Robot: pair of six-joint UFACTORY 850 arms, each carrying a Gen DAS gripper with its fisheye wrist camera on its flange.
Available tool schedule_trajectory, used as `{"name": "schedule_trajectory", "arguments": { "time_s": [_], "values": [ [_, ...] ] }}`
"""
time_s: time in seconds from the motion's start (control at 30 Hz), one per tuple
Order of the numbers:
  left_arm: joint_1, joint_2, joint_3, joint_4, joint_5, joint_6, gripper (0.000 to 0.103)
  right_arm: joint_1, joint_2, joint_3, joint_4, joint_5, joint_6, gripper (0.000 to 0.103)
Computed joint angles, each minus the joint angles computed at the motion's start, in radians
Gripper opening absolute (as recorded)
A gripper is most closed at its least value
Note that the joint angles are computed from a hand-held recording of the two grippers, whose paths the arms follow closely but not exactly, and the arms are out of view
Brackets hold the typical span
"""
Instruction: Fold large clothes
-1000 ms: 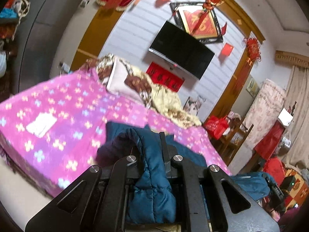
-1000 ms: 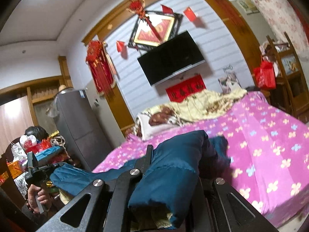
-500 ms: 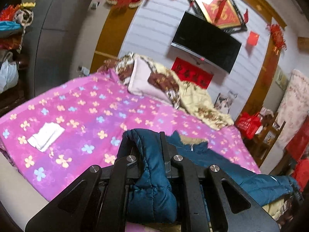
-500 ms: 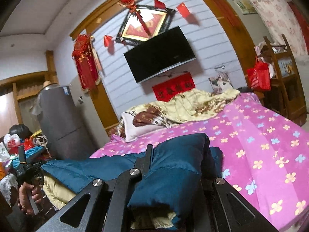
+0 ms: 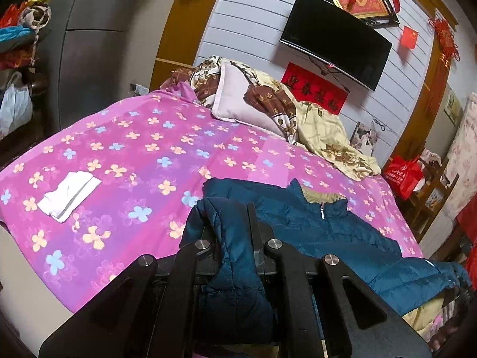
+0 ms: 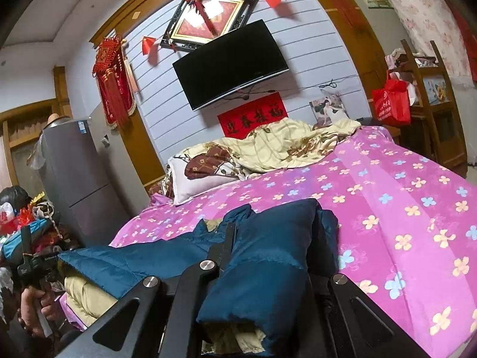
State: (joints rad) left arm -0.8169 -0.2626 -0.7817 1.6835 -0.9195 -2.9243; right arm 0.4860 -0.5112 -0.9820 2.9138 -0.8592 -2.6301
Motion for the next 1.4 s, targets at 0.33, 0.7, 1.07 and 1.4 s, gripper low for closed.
{"name": "schedule_trajectory", "arguments": {
  "time_s": [0.33, 0.7, 1.07, 1.4],
  "values": [
    [-0.047, 0.088, 0.017, 0.038, -0.131, -0.008, 0.007, 0.014, 0.059, 0.041, 0.073, -0.046, -0.069, 0.009],
    [0.129, -0.001, -0.135, 0.088, -0.032, 0.111, 0.007, 0.006, 0.004, -0.135, 0.068, 0.016, -0.035, 0.009],
    [0.317, -0.347, -0.437, -0.029, 0.192, 0.306, 0.007, 0.013, -0.375, -0.66, 0.149, 0.388, -0.024, 0.009],
    [0.377, -0.498, -0.573, -0.116, 0.333, 0.39, 0.009, -0.022, -0.642, -1.03, -0.411, 0.643, 0.617, 0.009]
  ]
}}
